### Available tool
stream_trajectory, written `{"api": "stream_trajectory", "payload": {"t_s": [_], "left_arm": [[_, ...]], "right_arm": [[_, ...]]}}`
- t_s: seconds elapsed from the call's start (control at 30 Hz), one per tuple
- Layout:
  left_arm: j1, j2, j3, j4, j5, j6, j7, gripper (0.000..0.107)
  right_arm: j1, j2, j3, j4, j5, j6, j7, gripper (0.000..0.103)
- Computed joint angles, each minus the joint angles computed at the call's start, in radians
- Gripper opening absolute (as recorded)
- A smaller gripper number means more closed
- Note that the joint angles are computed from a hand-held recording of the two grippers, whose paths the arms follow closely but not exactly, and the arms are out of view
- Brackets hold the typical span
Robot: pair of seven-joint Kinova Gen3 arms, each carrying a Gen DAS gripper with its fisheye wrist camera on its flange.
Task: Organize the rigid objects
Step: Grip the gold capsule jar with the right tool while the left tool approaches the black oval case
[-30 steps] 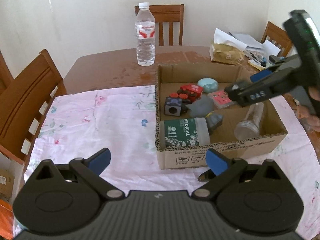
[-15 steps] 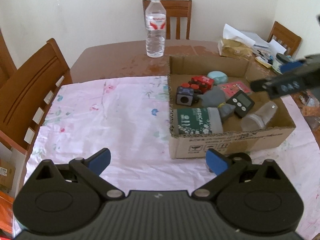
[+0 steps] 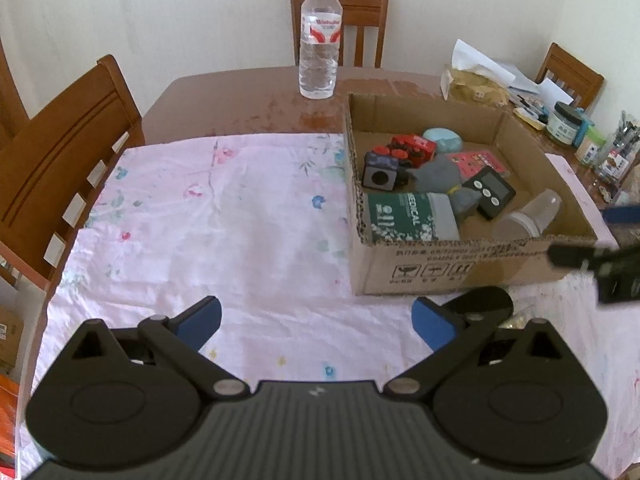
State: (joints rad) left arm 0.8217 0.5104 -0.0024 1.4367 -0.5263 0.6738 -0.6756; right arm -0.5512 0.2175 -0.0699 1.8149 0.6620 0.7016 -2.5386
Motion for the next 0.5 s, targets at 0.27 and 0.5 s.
{"api": "stream_trajectory", "payload": {"t_s": [0.27, 0.5], "left_arm": [[-0.043, -0.012, 0.031, 0.039, 0.038, -0.045, -0.080, 0.101], [-0.075, -0.013, 0.050, 0.057, 0.098, -0.076, -0.172, 0.101]], "right_arm": [[-0.038, 0.074, -0.017, 0.014, -0.116, 0.059, -0.029, 0.103], [-0.090, 0.112, -0.007, 0.015, -0.147, 0.139, -0.066, 0.103]]}}
